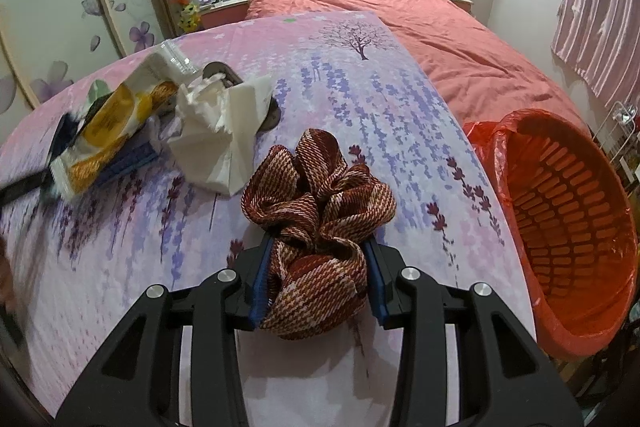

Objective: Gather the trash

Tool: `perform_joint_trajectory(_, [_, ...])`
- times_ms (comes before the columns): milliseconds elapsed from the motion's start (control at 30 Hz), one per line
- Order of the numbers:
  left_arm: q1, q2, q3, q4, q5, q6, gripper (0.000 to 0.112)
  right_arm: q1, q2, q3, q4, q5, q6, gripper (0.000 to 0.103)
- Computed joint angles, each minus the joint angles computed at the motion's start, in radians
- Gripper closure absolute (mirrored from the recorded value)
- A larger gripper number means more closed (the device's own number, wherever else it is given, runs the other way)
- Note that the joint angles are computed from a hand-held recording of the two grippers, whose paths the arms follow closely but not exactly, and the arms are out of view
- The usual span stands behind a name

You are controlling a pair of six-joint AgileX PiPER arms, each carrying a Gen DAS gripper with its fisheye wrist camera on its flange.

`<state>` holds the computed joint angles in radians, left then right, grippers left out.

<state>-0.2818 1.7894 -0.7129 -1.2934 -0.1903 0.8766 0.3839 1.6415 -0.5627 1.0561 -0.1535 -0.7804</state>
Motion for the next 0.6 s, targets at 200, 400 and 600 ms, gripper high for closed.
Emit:
perform_joint_trajectory(200, [-0.059, -0.018, 0.056, 0.067, -0.062, -0.072, 0.070, 0.003, 0.040, -0.042, 0.084, -0.030, -0.079, 0.063])
perform_joint_trajectory(400, [-0.100, 0.001, 0.043, -0.008, -0.107, -0.019, 0.064, 0.019, 0.046, -0.031, 0.006, -0.054, 0.012, 0.062])
perform_joint_trajectory(600, [-0.099, 0.001, 0.043, -0.003, -0.100, -0.026, 0.059, -0.019, 0.046, -0.027, -0.154, -0.028, 0.153, 0.057])
